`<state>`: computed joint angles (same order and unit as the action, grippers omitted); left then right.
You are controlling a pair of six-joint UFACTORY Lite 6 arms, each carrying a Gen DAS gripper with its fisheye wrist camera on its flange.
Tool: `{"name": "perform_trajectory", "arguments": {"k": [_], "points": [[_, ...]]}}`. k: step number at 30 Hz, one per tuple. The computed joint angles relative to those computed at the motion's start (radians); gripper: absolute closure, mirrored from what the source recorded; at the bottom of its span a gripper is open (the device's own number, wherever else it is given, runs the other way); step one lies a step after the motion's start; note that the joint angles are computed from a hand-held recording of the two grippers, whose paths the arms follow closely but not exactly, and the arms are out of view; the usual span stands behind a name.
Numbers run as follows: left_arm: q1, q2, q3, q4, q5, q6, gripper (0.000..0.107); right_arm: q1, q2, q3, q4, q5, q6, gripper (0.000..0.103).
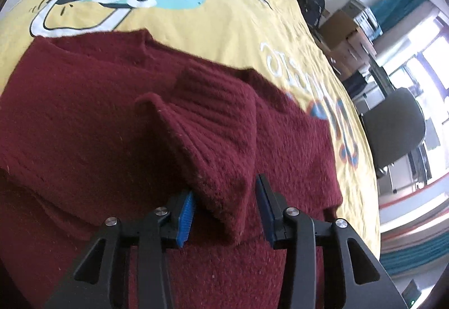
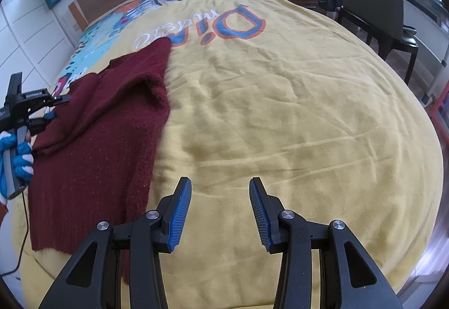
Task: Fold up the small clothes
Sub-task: 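Carry the sleeve with the left tool across the sweater body, then open the left tool to release the sleeve onto the sweater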
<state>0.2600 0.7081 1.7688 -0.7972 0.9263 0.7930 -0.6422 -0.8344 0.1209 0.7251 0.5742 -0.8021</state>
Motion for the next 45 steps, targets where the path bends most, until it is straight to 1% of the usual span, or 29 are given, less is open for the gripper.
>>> {"name": "perform_trajectory", "arguments": {"k": [1,2,3,9,12,13,15,17,20,22,25,29,31,34,35,39,41,45], "points": [[-0.003,0.011,0.020,-0.006,0.008,-0.005,0.074,0.006,0.004,0.000,0.001,-0.005,0.001,0.058],[-0.003,0.019,0.032,-0.017,0.020,-0.003,0.090,0.008,0.012,0.000,0.008,-0.011,-0.005,0.058],[-0.008,0.031,0.050,-0.019,0.040,-0.008,0.098,0.008,0.014,0.000,0.012,-0.012,-0.008,0.058],[-0.060,-0.024,-0.038,-0.029,0.021,0.036,0.098,-0.008,0.030,-0.002,0.039,-0.013,-0.046,0.058],[-0.110,-0.056,-0.096,-0.001,-0.006,0.054,0.098,-0.021,0.038,-0.004,0.059,-0.012,-0.071,0.058],[-0.133,-0.077,-0.130,0.018,-0.031,0.057,0.097,-0.020,0.044,-0.003,0.064,-0.015,-0.077,0.058],[-0.163,-0.098,-0.172,0.024,-0.045,0.074,0.083,-0.019,0.046,-0.004,0.066,-0.015,-0.079,0.058],[-0.182,-0.119,-0.212,0.011,-0.044,0.099,0.073,-0.020,0.045,-0.004,0.068,-0.015,-0.081,0.058],[-0.196,-0.147,-0.241,-0.024,-0.033,0.154,0.073,-0.038,0.059,-0.002,0.092,-0.017,-0.115,0.058],[-0.195,-0.164,-0.248,-0.032,-0.051,0.170,0.073,-0.050,0.069,0.000,0.104,-0.018,-0.133,0.058],[-0.193,-0.168,-0.251,-0.003,-0.151,0.160,0.073,-0.070,0.076,0.000,0.117,-0.014,-0.160,0.058],[-0.202,-0.151,-0.284,0.065,-0.338,0.109,0.073,-0.073,0.085,-0.001,0.122,-0.019,-0.168,0.058],[-0.206,-0.140,-0.317,0.100,-0.398,0.102,0.073,-0.064,0.079,-0.003,0.115,-0.021,-0.157,0.058],[-0.226,-0.174,-0.414,0.058,-0.472,0.174,0.073,-0.043,0.067,-0.007,0.104,-0.026,-0.133,0.058],[-0.231,-0.190,-0.442,0.035,-0.475,0.204,0.073,-0.038,0.060,-0.009,0.102,-0.023,-0.126,0.058],[-0.219,-0.223,-0.468,-0.031,-0.424,0.278,0.073,-0.026,0.021,-0.014,0.079,-0.003,-0.085,0.058],[-0.211,-0.251,-0.480,-0.040,-0.421,0.288,0.073,-0.022,-0.007,-0.015,0.059,0.011,-0.058,0.058],[-0.166,-0.317,-0.517,-0.011,-0.409,0.306,0.073,-0.048,-0.086,-0.015,0.008,0.071,-0.003,0.057]]}}
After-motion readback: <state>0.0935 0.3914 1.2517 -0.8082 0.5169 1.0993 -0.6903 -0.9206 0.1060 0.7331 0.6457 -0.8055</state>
